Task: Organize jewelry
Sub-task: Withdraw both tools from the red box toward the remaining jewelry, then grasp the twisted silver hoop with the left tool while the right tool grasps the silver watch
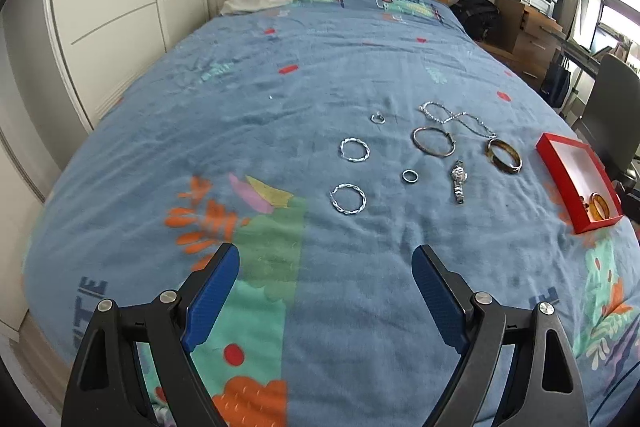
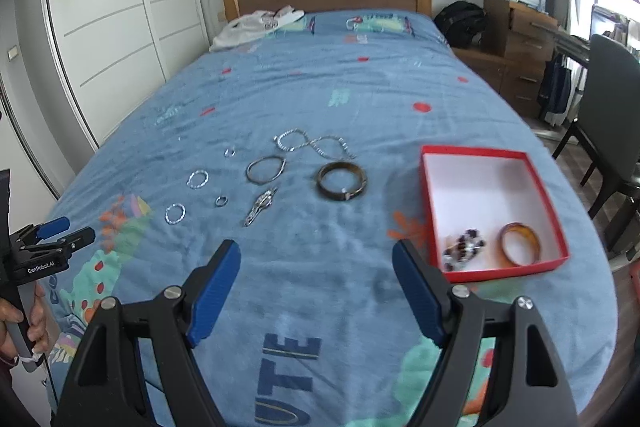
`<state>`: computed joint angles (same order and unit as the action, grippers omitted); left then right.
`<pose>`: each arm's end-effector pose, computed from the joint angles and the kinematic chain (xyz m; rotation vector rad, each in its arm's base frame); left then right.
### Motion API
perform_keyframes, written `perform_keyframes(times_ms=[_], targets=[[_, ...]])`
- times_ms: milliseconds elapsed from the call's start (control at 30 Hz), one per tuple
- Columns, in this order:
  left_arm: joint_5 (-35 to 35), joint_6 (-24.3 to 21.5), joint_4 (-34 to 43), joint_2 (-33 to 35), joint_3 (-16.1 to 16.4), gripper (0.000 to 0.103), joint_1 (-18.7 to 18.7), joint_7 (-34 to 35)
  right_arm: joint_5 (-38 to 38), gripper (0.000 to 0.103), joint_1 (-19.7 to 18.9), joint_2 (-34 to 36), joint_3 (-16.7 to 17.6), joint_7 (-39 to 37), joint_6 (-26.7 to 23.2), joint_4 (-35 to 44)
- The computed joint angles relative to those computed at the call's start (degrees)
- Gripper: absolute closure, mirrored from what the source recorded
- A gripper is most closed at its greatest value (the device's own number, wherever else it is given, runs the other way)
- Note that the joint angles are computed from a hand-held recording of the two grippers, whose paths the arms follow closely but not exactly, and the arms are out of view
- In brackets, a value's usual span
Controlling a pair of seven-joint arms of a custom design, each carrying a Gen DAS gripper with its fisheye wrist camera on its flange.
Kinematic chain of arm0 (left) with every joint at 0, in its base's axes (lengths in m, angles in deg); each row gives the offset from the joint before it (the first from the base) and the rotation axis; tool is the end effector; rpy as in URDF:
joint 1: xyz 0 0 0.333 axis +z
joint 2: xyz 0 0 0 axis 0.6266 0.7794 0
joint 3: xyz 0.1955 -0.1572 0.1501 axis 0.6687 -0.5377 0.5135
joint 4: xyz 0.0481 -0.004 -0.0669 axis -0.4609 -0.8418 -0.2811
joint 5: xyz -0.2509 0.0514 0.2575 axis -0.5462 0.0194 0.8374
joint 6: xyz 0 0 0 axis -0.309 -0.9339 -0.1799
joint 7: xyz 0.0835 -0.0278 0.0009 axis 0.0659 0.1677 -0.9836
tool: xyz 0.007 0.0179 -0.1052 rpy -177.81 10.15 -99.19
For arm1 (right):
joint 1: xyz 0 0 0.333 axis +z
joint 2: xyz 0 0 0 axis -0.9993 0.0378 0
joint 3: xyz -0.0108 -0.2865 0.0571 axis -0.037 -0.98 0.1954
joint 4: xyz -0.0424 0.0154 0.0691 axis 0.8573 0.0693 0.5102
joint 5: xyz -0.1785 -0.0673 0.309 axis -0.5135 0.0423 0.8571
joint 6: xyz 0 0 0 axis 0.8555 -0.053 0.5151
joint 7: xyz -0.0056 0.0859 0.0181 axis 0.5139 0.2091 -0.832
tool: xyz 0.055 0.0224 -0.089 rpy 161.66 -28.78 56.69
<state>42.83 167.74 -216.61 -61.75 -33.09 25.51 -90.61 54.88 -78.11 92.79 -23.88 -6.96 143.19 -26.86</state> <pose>0.4547 -0.2264 0.3932 -2.1872 1.1610 -0.4700 0.6023 0.1490 0.4277 -2.1135 1.0873 -0.3492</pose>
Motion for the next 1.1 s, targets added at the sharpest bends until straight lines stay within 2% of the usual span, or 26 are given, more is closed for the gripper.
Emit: perform_keyframes(times_ms=[333, 500, 700, 767, 833, 1100], targets=[[1.86, 8.22, 2.39, 6.88, 3.84, 0.016, 2.8, 2.61, -9.19, 0.026, 3.23, 10.1, 1.12, 7.83, -0.93, 8.06], [1.79, 11.72, 5.16, 11.28, 5.79, 0.017, 3.67, 5.21, -14.23, 0.026, 4.65, 16.92, 1.22, 13.69, -2.92, 15.25], [-0.97, 14.97, 9.35, 17.15, 8.18, 0.022, 4.13, 9.61, -18.84, 0.026, 5.98, 25.82, 1.52, 20.3, -6.66, 26.35], [-1.99, 15.67, 10.35, 18.59, 8.91, 0.025, 4.09, 10.56, -20.34, 0.03, 6.54, 29.28, 1.34, 22.87, -8.48, 30.92], [-2.68, 15.93, 10.78, 19.38, 9.6, 0.026, 3.84, 10.87, -21.74, 0.04, 7.03, 32.99, 1.09, 25.63, -10.94, 36.18], [-3.71, 17.79, 11.75, 21.39, 11.33, 0.028, 3.05, 10.58, -25.52, 0.048, 8.31, 41.43, 1.22, 31.17, -15.2, 48.74]])
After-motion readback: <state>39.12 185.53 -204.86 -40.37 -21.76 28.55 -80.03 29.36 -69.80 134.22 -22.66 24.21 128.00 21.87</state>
